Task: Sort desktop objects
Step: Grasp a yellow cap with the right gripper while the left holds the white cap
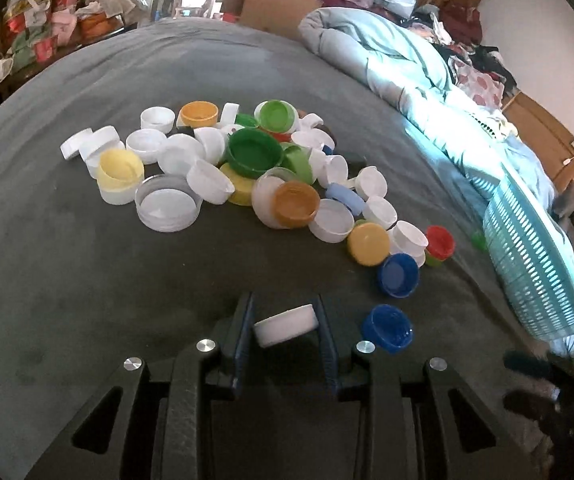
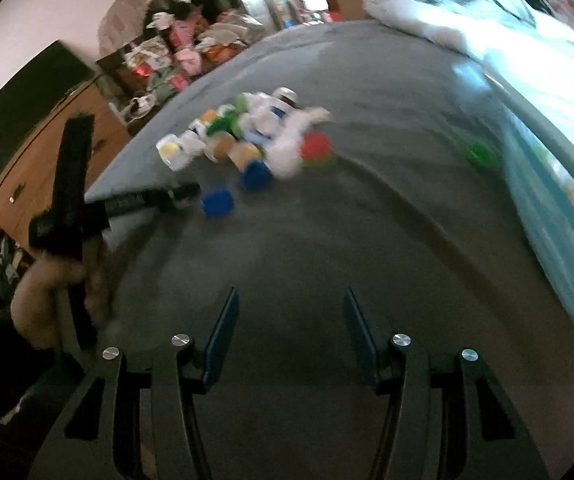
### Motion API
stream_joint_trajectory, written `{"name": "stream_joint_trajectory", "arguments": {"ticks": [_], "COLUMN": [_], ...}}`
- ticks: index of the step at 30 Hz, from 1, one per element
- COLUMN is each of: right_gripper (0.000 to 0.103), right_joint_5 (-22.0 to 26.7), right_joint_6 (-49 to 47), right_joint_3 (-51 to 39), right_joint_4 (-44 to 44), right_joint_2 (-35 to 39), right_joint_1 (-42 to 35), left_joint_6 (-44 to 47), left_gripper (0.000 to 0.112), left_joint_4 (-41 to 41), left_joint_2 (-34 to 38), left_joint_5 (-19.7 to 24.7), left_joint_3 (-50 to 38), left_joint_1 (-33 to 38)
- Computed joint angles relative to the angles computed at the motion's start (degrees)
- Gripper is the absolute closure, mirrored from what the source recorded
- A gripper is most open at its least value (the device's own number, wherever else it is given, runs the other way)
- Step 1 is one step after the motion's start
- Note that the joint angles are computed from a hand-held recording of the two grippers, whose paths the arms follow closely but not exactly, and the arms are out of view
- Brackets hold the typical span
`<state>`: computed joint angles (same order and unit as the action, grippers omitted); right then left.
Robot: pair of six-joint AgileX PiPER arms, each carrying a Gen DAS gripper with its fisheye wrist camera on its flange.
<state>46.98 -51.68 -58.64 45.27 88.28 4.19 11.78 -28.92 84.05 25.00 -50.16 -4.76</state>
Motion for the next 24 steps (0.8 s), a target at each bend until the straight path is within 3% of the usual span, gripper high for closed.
{"name": "stream_joint_trajectory", "arguments": {"ticks": [4, 14, 19, 23, 24], "right_gripper": [0.054, 0.056, 0.056, 0.056, 0.057], "right_joint_5": [-4.6, -3.9, 0.6, 8.3, 8.2], "right_joint_6": [3.1, 7.8, 8.4, 1.9, 1.3], "right_joint_3": [-8.1, -23.7, -27.3, -24.9, -23.6], "right_joint_4": [-1.8, -5.2, -6.0, 1.2, 1.5], "right_joint_2": [6.4, 18.8, 21.7, 20.4, 19.1], "right_joint_1": [8.7, 12.8, 13.5, 11.3, 11.1], "left_joint_6": [6.3, 16.7, 19.6, 20.8, 22.1], "left_gripper": [0.079, 0.079, 0.079, 0.079, 0.079], "left_joint_4": [-6.2, -16.5, -19.2, -20.5, -21.8], "left_joint_2": [0.0, 0.0, 0.4, 0.3, 0.4], "left_joint_5": [-0.1, 0.8, 1.4, 1.7, 2.0], "left_joint_3": [1.0, 2.5, 2.6, 2.9, 3.0], "left_joint_1": [1.5, 4.4, 5.2, 5.6, 6.1]}}
